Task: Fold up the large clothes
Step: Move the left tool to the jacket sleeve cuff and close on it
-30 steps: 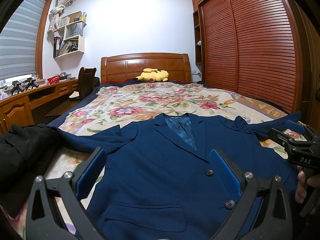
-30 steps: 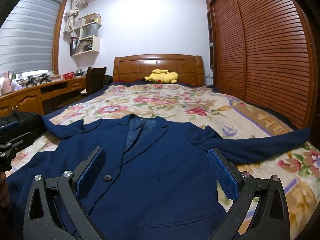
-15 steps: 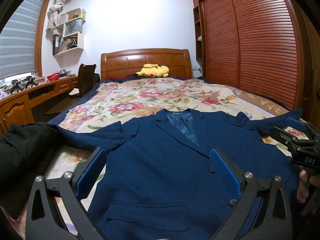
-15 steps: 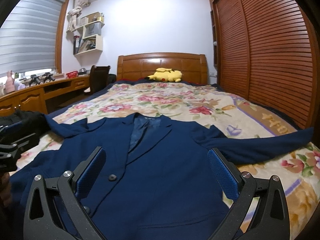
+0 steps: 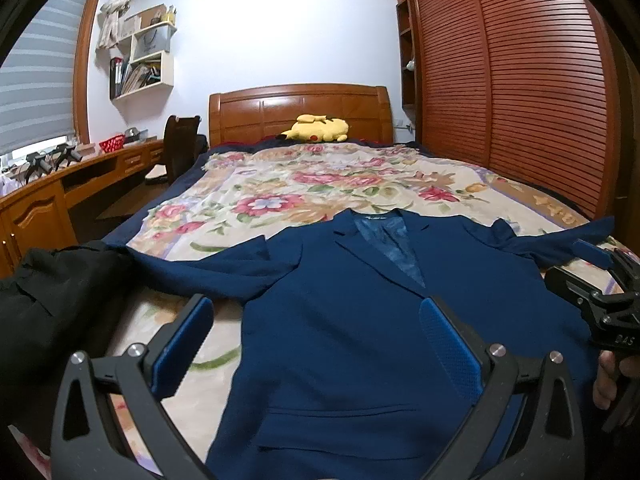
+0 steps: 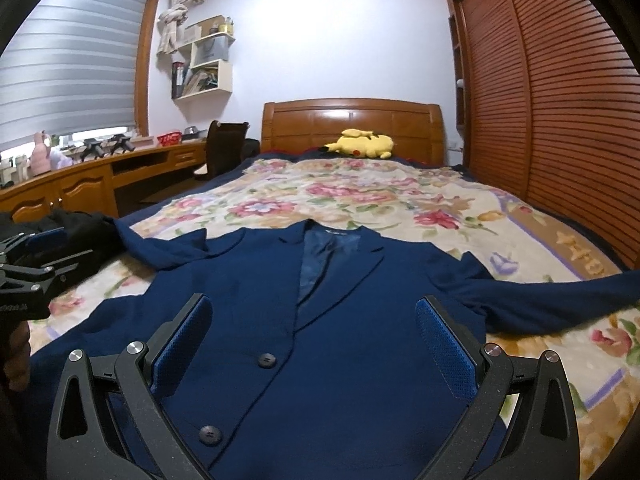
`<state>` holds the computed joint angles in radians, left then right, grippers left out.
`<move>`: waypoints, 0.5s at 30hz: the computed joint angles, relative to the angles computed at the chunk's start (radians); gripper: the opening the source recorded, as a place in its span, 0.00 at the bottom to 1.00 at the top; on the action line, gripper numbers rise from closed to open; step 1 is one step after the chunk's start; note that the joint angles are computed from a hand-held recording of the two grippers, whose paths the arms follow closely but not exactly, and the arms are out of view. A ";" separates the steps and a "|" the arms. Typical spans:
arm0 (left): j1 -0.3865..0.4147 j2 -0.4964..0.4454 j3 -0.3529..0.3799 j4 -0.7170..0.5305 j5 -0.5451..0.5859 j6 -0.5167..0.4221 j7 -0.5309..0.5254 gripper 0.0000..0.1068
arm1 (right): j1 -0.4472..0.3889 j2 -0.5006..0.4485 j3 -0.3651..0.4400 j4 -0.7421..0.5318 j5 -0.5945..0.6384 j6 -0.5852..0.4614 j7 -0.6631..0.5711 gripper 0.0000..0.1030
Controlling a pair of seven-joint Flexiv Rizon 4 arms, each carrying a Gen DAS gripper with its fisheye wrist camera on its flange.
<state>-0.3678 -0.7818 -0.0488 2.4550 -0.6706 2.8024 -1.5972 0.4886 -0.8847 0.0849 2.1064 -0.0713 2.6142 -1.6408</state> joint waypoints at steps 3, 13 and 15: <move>0.014 0.004 0.007 0.014 0.011 -0.007 -0.003 0.96 | 0.003 0.001 0.004 -0.005 -0.007 -0.008 0.002 1.00; 0.089 0.018 0.038 0.043 0.090 -0.057 -0.021 0.96 | 0.016 0.001 0.009 -0.019 -0.022 -0.033 0.006 1.00; 0.110 0.020 0.046 0.045 0.113 -0.070 -0.023 0.96 | 0.019 0.001 0.010 -0.024 -0.024 -0.040 0.007 1.00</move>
<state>-0.2575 -0.7623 -0.0026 2.5002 -0.5576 2.7329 -1.6202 0.5079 -0.8837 0.0945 2.0829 -0.0953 2.5738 -1.6338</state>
